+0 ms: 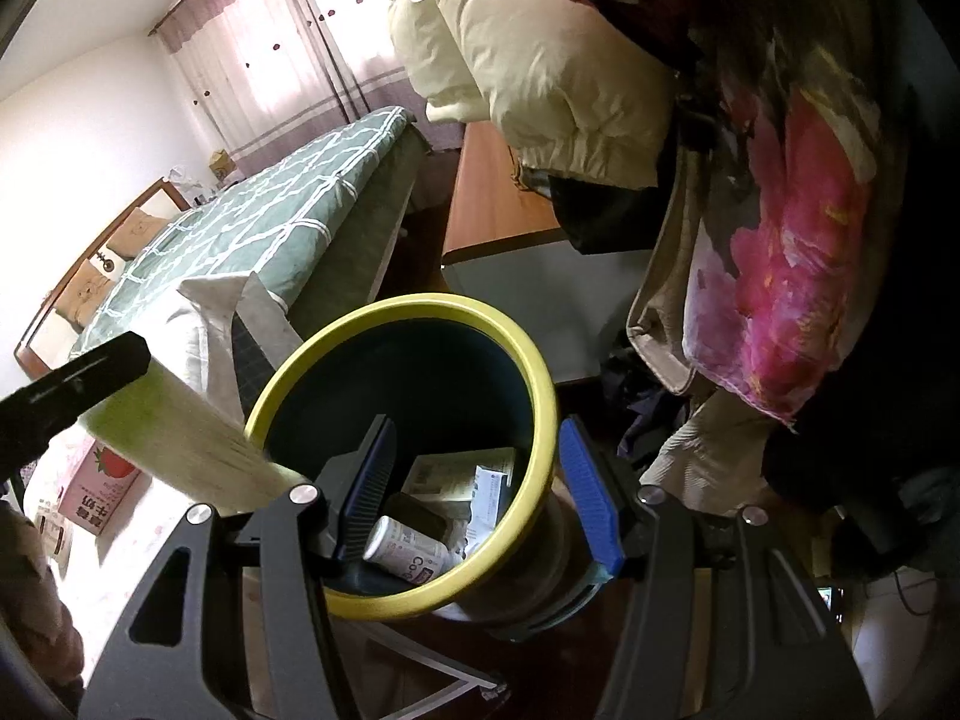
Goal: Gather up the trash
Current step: 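Carry the green-white bottle into the bin and open the left gripper, then move the right gripper back over the table to the pink milk carton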
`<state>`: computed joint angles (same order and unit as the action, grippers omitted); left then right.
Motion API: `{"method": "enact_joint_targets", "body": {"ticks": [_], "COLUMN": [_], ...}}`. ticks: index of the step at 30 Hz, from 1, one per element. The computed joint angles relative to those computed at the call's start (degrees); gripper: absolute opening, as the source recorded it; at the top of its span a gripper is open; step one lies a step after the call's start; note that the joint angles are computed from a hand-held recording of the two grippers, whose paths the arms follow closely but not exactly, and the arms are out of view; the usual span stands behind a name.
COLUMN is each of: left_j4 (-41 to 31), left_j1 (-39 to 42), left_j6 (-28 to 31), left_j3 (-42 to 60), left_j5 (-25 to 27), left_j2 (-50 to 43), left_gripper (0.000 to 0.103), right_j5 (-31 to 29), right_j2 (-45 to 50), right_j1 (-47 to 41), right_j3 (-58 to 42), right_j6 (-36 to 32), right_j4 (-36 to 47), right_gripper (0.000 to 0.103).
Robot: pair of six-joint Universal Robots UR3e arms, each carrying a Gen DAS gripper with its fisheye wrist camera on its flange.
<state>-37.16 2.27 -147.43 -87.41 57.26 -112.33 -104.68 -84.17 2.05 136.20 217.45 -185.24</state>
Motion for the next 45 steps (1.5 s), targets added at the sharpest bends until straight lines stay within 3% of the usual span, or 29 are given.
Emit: {"method": "enact_joint_targets", "body": {"ticks": [5, 8, 18, 23, 32, 40, 45], "left_j4": [0.4, -1.1, -10.4, -7.2, 2.1, 7.6, 9.4], "left_j1": [3.6, 8.3, 29.6, 41.0, 55.2, 59.2, 60.0], "left_j6": [2.0, 4.5, 13.6, 15.4, 13.6, 9.0, 6.3], "left_j3": [-5.1, -9.4, -17.9, -20.6, -16.1, -7.1, -1.6], "left_j5": [-2.3, -5.4, -12.9, -14.3, -14.9, -14.1, -12.5], "left_j2": [5.0, 10.1, 20.5, 21.0, 10.8, 0.9, -4.6], "left_gripper": [0.069, 0.075, 0.077, 0.077, 0.078, 0.078, 0.078], "right_j5": [0.0, -0.2, -2.2, -3.2, -6.4, -6.8, -5.7], "right_j2": [0.1, 0.5, 5.6, 10.1, 20.4, 31.7, 43.1], "right_j1": [0.3, 1.2, 7.5, 11.5, 20.2, 26.3, 29.3], "right_j3": [-0.4, -1.1, -9.3, -17.2, -38.3, -62.6, -85.6], "right_j6": [-0.1, 0.0, 0.9, 0.9, 0.6, -2.0, -5.1], "right_j4": [0.1, 0.4, 4.5, 8.9, 20.7, 31.7, 42.6], "right_gripper": [0.054, 0.054, 0.055, 0.055, 0.055, 0.055, 0.055]}}
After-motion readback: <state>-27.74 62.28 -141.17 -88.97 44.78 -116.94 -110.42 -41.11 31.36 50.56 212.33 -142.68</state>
